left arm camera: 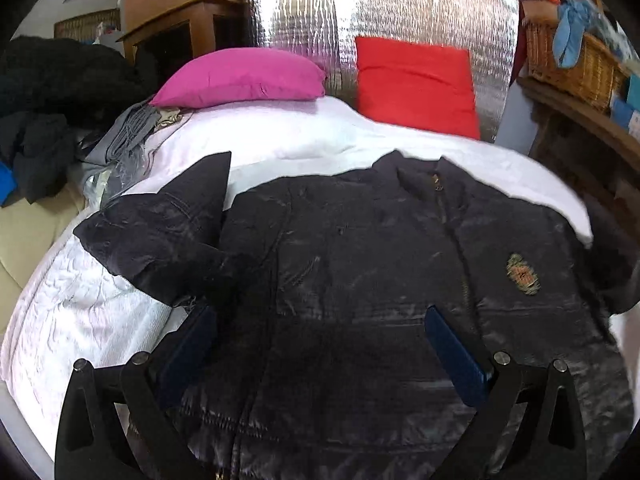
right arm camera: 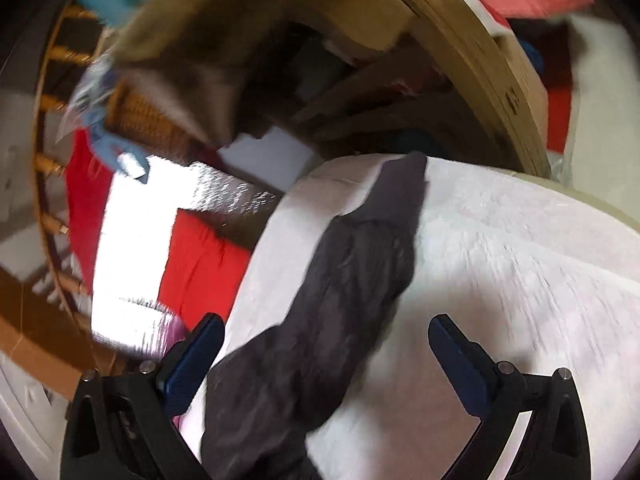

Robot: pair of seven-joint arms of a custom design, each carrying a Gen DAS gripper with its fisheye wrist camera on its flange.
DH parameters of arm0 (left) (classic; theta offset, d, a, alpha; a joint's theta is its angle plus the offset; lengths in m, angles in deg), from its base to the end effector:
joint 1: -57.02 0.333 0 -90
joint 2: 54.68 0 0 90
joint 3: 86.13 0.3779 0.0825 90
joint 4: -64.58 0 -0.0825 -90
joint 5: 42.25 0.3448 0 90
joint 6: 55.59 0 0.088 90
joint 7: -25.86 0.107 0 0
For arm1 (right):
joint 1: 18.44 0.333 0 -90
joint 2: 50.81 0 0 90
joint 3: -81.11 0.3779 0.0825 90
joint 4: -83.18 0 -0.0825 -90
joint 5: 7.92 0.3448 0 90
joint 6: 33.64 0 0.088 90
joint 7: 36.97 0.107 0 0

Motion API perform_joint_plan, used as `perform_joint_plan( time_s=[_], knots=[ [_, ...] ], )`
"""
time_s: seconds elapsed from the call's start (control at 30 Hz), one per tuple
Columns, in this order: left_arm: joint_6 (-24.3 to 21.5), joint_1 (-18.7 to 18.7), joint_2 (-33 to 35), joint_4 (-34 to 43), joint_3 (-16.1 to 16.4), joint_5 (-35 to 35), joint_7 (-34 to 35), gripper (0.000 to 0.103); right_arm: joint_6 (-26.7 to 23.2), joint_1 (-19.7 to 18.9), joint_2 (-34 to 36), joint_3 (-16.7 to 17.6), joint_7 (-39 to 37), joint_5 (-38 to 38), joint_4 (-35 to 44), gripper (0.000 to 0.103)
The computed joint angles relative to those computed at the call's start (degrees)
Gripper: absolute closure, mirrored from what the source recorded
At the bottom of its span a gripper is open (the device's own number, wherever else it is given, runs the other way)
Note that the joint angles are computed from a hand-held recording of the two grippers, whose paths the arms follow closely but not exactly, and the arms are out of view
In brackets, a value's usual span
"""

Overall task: Fold large clothes
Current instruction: 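Grasp the black jacket sleeve cuff with the right gripper and lift it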

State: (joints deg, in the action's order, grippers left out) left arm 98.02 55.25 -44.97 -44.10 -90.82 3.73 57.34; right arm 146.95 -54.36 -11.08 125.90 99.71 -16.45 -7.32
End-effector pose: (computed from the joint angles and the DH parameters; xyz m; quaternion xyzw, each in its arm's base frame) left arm 0.6106 -0.0879 0.5558 -0.7411 0.5492 -0.2164 0.3200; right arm 0.7391 -0.0585 0.5151 -0.2762 0.8060 -0.0234 0.5230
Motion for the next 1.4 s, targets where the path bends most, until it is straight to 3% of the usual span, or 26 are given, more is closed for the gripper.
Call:
perform_joint_plan(
  time_s=[0.07, 0.23, 0.3, 0.33, 0.37, 0.4, 0.47, 0.6, 0.7, 0.77, 0.83, 1.0, 1.03, 1.1, 1.3, 1.4],
  knots=[
    [-0.61, -0.28, 0.63, 0.82, 0.23, 1.31, 0.05, 0.0, -2.76, 4.56, 0.22, -6.03, 1.78, 0.7, 3.48, 0.003],
    [-1.81, -0.54, 1.61, 1.76, 0.35, 2.74, 0.0, 0.0, -13.09, 14.32, 5.68, -16.82, -0.27, 0.92, 19.31, 0.017],
    [-2.62, -0.81, 2.09, 2.2, 0.4, 3.12, 0.01, 0.0, -19.46, 16.7, 9.01, -18.56, -1.8, 1.64, 26.11, 0.042],
    [-2.9, -0.83, 2.47, 2.57, 0.38, 3.03, 0.33, 0.0, -20.41, 18.02, 9.51, -20.41, -1.66, 1.55, 27.22, 0.047],
    [-3.37, -0.92, 2.65, 2.83, 0.29, 2.74, 0.65, 0.0, -20.29, 20.03, 9.09, -23.79, -0.78, 0.45, 27.4, 0.052],
    [-3.31, -0.89, 2.81, 2.96, 0.34, 2.66, 0.72, 0.0, -20.78, 20.87, 8.64, -25.17, -1.1, 0.37, 27.25, 0.064],
    [-3.19, -1.01, 2.82, 3.1, 0.44, 2.84, 0.45, 0.0, -19.18, 20.93, 7.22, -25.32, -2.14, 2.0, 24.94, 0.075],
    [-2.59, -1.0, 2.25, 2.86, 0.78, 3.8, -1.01, 0.0, -13.47, 22.33, 2.96, -26.13, -5.38, 3.45, 20.2, 0.076],
    [-1.53, -0.54, 1.31, 2.22, 1.05, 4.03, -2.63, 0.0, -8.56, 21.15, 0.36, -21.58, -11.68, 5.28, 17.21, 0.076],
    [-1.15, -0.24, 0.76, 1.87, 1.24, 4.39, -3.79, 0.0, -3.45, 18.52, -1.34, -15.17, -16.38, 6.42, 13.69, 0.076],
    [-0.87, 0.23, 0.28, 1.54, 1.25, 4.13, -4.3, 0.0, 0.09, 14.68, -1.91, -6.62, -19.68, 6.01, 10.68, 0.076],
    [0.23, 1.39, -1.13, 0.36, 1.57, 4.32, -6.37, 0.0, 5.76, 9.17, -0.16, 8.83, -21.92, -0.19, 5.25, 0.076],
    [0.13, 1.47, -1.29, 0.28, 1.68, 4.99, -7.02, 0.0, 5.53, 8.36, 1.5, 12.61, -22.34, -1.82, 5.05, 0.076],
    [-0.44, 1.57, -1.75, 0.0, 1.88, 6.7, -8.39, 0.0, 5.23, 7.93, 3.43, 16.73, -22.63, -4.66, 4.29, 0.076],
    [-0.39, 3.13, -3.15, -1.39, 1.75, 6.1, -8.18, 0.0, -4.76, 13.31, 10.85, 22.96, -25.4, -8.07, 8.85, 0.076],
    [-0.09, 4.14, -3.9, -2.18, 2.0, 5.3, -8.4, 0.0, -13.02, 18.38, 14.55, 22.87, -28.65, -5.69, 14.95, 0.073]
  ],
)
